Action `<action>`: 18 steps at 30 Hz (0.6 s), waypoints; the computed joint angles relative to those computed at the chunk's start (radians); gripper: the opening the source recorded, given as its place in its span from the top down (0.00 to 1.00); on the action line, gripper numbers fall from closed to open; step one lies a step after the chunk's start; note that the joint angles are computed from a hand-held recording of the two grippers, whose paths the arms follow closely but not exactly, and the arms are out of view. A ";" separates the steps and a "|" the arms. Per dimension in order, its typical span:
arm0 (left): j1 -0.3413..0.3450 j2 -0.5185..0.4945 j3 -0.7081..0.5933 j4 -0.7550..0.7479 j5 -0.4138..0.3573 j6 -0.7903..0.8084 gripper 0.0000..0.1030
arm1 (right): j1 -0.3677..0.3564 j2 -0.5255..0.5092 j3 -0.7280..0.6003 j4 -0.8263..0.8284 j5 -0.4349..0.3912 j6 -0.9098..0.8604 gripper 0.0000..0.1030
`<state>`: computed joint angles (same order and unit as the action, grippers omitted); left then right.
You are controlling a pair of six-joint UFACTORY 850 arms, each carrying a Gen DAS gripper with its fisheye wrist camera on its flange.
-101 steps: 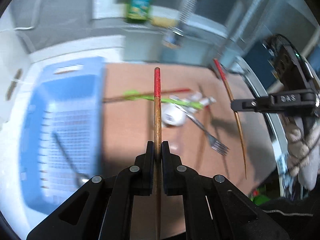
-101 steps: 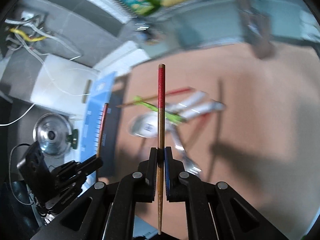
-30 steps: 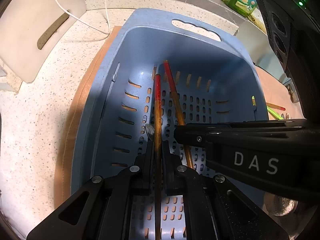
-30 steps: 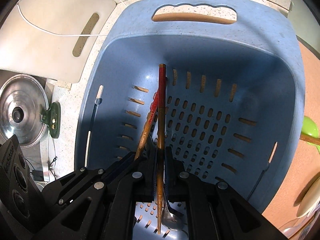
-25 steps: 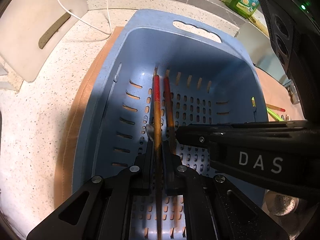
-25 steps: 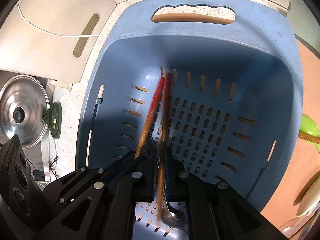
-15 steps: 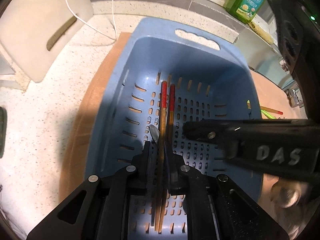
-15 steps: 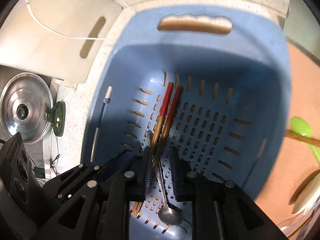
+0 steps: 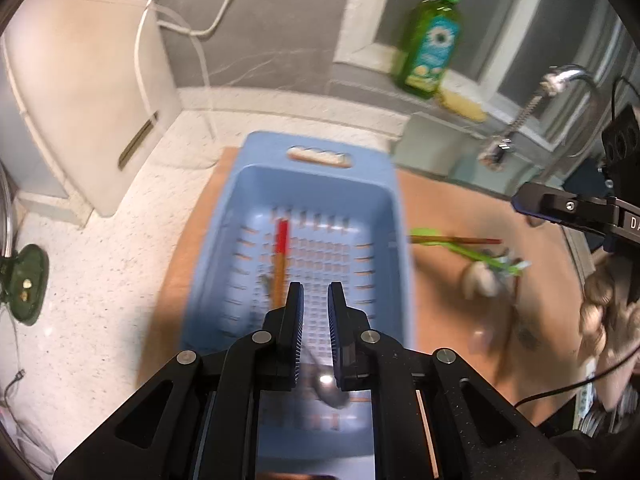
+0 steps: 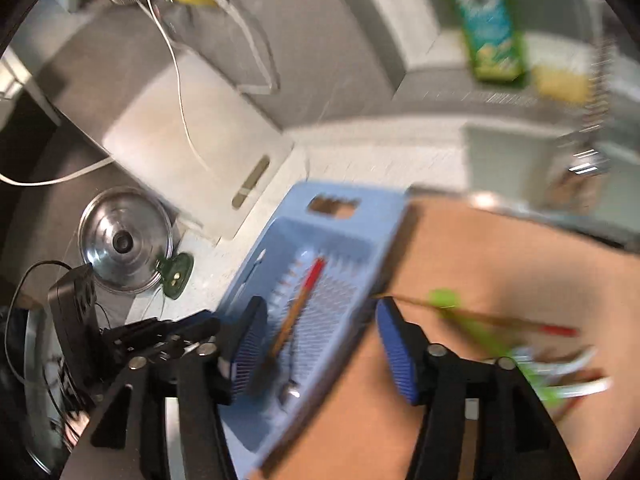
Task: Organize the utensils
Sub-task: 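Open both grippers and move them back over the utensil pile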
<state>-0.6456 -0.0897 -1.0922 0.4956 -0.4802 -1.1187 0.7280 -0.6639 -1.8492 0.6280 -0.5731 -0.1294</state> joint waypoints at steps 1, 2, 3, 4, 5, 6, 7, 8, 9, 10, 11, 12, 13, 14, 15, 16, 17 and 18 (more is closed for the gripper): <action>-0.008 -0.011 -0.015 0.002 0.002 -0.003 0.89 | -0.019 0.048 0.064 0.021 0.029 -0.039 0.36; -0.025 -0.018 -0.026 0.004 0.007 -0.007 0.89 | -0.031 0.082 0.108 0.031 0.047 -0.057 0.28; -0.036 -0.027 -0.034 0.000 0.013 -0.006 0.86 | -0.047 0.117 0.153 0.042 0.061 -0.079 0.24; -0.048 -0.042 -0.050 -0.003 0.016 -0.008 0.85 | -0.064 0.139 0.182 0.055 0.060 -0.102 0.22; -0.062 -0.061 -0.068 -0.019 0.025 0.003 0.85 | -0.084 0.165 0.214 0.069 0.046 -0.127 0.22; -0.076 -0.080 -0.086 -0.039 0.030 0.024 0.85 | -0.099 0.184 0.238 0.068 0.032 -0.137 0.22; -0.090 -0.098 -0.104 -0.057 0.033 0.045 0.85 | -0.113 0.199 0.258 0.051 0.017 -0.128 0.22; -0.103 -0.117 -0.122 -0.083 0.042 0.079 0.85 | -0.127 0.211 0.278 0.048 -0.005 -0.127 0.22; -0.117 -0.143 -0.145 -0.125 0.046 0.129 0.85 | -0.138 0.218 0.291 0.045 -0.028 -0.122 0.22; -0.126 -0.165 -0.165 -0.151 0.043 0.160 0.85 | -0.147 0.226 0.306 0.014 -0.046 -0.088 0.22; -0.139 -0.193 -0.192 -0.169 0.035 0.182 0.85 | -0.156 0.230 0.318 -0.021 -0.064 -0.049 0.22; -0.149 -0.221 -0.218 -0.210 0.035 0.232 0.85 | -0.168 0.231 0.331 -0.028 -0.091 -0.030 0.22; -0.157 -0.247 -0.241 -0.260 0.037 0.287 0.85 | -0.177 0.231 0.339 -0.020 -0.107 -0.031 0.22; -0.162 -0.261 -0.255 -0.275 0.033 0.305 0.85 | -0.188 0.237 0.357 -0.012 -0.114 -0.029 0.22; -0.171 -0.289 -0.283 -0.288 0.024 0.322 0.85 | -0.198 0.247 0.377 -0.003 -0.112 -0.031 0.22; -0.177 -0.302 -0.297 -0.298 0.020 0.330 0.85 | -0.207 0.254 0.393 0.004 -0.112 -0.033 0.22; -0.184 -0.322 -0.319 -0.316 0.013 0.347 0.85 | -0.214 0.258 0.405 0.006 -0.115 -0.028 0.22; -0.191 -0.335 -0.332 -0.318 0.009 0.348 0.85 | -0.222 0.261 0.415 0.027 -0.122 -0.044 0.22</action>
<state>-0.8362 -0.4248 -1.4245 0.1780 -0.4710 -0.7705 0.5056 -0.4030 -1.4338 0.6554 -0.6952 -0.1729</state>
